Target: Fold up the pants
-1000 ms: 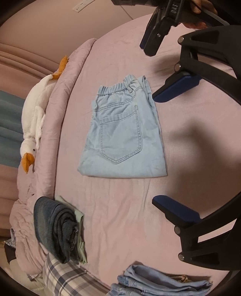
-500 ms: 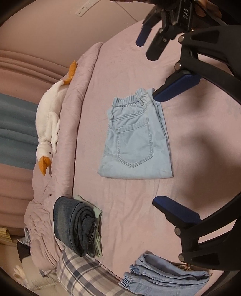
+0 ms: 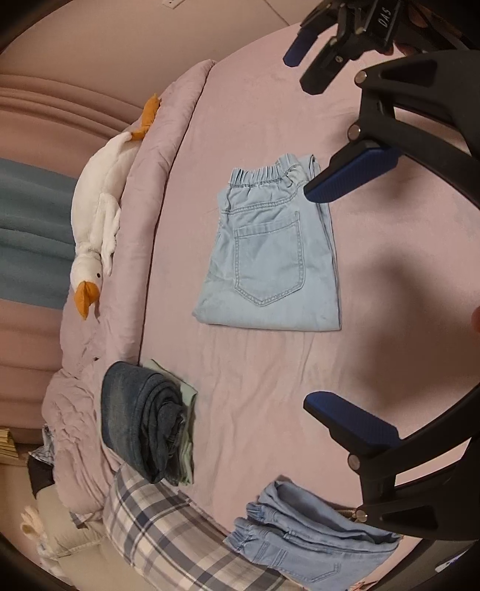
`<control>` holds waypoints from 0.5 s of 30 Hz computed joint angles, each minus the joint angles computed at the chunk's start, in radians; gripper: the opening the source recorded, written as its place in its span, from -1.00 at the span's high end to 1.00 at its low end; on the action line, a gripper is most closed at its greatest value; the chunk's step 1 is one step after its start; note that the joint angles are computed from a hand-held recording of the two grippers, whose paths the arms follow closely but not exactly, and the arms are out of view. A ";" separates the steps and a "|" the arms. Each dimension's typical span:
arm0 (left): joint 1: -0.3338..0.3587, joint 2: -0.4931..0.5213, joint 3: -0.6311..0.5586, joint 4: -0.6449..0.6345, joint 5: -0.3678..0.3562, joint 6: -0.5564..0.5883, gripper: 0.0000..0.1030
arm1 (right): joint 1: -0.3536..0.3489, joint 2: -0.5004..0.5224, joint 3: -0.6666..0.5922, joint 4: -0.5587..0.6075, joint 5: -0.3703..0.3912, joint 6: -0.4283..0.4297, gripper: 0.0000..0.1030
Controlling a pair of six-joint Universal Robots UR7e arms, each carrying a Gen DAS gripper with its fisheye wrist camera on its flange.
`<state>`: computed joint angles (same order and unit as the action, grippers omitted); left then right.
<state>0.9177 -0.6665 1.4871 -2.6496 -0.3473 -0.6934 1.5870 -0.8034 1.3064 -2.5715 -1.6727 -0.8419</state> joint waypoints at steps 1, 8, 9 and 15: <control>-0.002 -0.002 -0.003 0.032 0.005 -0.008 -0.99 | 0.000 -0.001 0.000 0.001 0.002 0.000 -0.98; -0.008 -0.024 -0.024 0.304 0.045 -0.220 -0.99 | 0.009 -0.017 0.014 -0.021 0.010 -0.003 -0.98; -0.008 -0.025 -0.025 0.316 0.043 -0.229 -0.99 | 0.011 -0.019 0.016 -0.023 0.011 -0.005 -0.98; -0.014 -0.027 -0.022 0.302 0.033 -0.224 -0.99 | 0.022 -0.037 0.039 -0.050 0.029 -0.023 -0.98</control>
<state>0.9040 -0.6940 1.4649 -2.3478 -0.3141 -0.9175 1.6088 -0.8399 1.3455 -2.6215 -1.6439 -0.8644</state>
